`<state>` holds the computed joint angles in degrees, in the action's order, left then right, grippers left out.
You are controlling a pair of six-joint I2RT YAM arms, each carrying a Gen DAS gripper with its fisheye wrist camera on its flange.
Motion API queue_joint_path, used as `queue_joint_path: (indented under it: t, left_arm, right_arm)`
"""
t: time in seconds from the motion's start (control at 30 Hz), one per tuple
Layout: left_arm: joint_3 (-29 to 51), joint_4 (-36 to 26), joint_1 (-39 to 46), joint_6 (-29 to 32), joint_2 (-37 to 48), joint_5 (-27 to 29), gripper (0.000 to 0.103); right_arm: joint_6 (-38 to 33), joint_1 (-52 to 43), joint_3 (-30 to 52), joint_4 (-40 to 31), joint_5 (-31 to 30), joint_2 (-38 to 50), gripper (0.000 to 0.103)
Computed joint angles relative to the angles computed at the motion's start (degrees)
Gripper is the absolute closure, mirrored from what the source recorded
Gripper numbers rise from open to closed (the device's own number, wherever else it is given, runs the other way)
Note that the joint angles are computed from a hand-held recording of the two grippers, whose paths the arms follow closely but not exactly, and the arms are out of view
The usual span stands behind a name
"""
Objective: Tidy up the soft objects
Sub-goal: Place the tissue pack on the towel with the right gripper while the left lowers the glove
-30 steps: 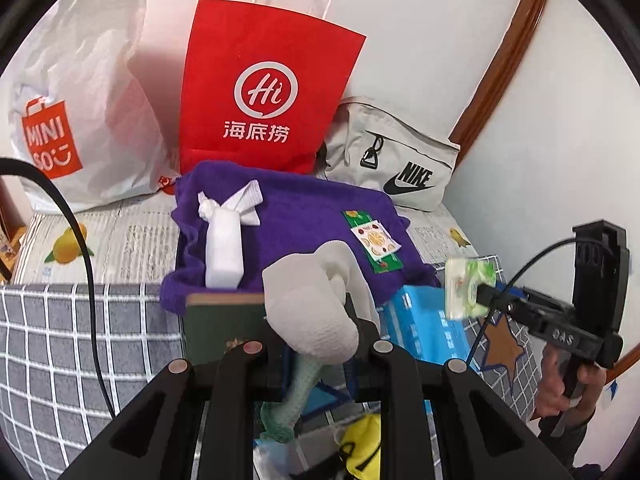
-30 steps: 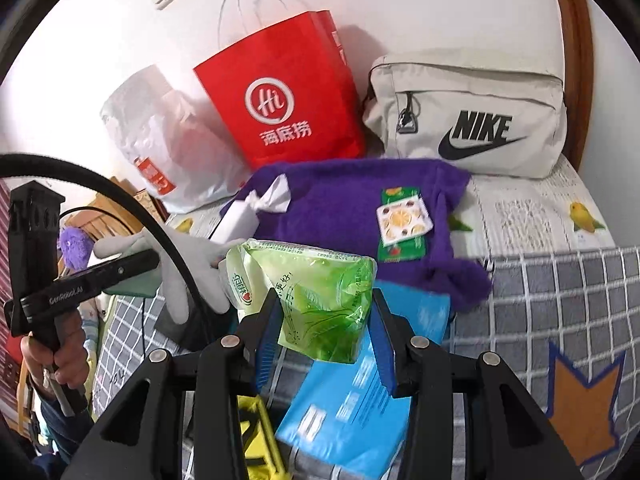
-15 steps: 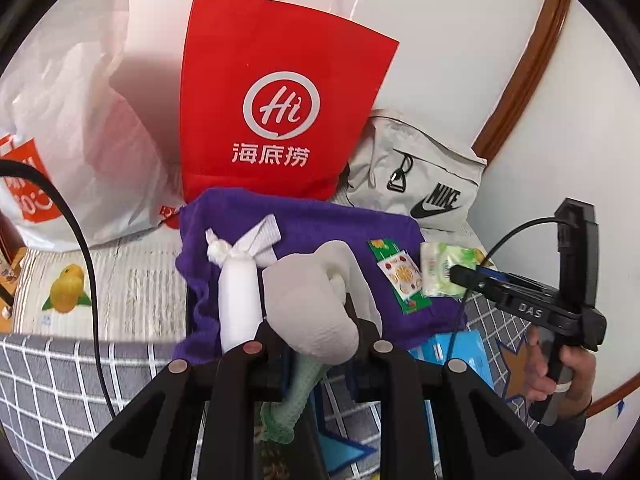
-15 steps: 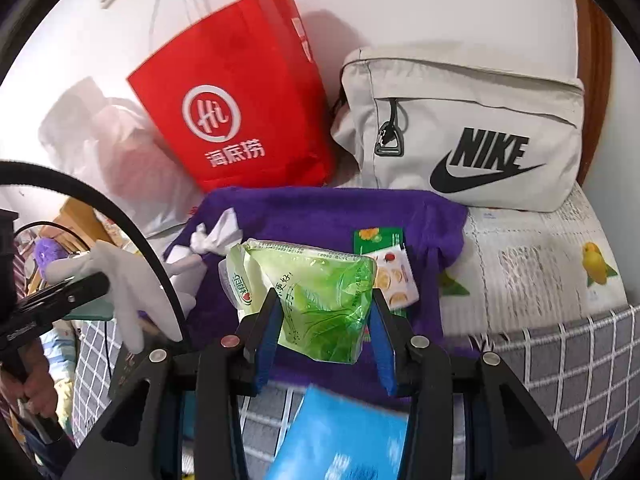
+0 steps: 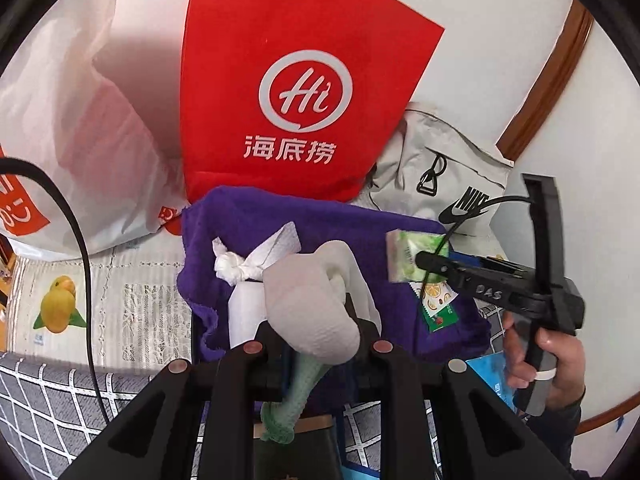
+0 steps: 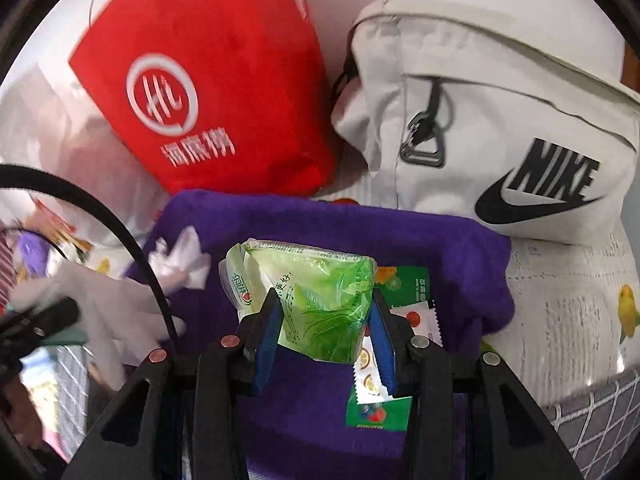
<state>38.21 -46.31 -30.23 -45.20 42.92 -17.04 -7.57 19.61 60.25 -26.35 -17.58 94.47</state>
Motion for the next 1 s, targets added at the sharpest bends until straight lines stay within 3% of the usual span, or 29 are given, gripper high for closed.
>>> queue_joint_path:
  t: [0.57,0.63,0.7,1.0]
  left_arm:
    - [-1.19,3.89,0.63,1.22,4.35,2.35,0.084]
    - [-1.23,4.06,0.41,1.05,4.96,2.31,0.084]
    - [-1.30,4.24,0.30,0.99,5.44,2.47,0.084]
    - [-1.90,6.13,-1.04,1.10,7.27,2.56,0.084]
  right_arm:
    - [-0.06,0.63,4.49,-1.52,0.34,9.35,0.059]
    - [-0.19,0.65,5.11,-2.17,0.64,9.70,0.056]
    - [-0.32,0.31,5.22,-2.12,0.71,9.44,0.045]
    - [-1.81,-1.05,5.21,-4.21,-1.18,6.00,0.043]
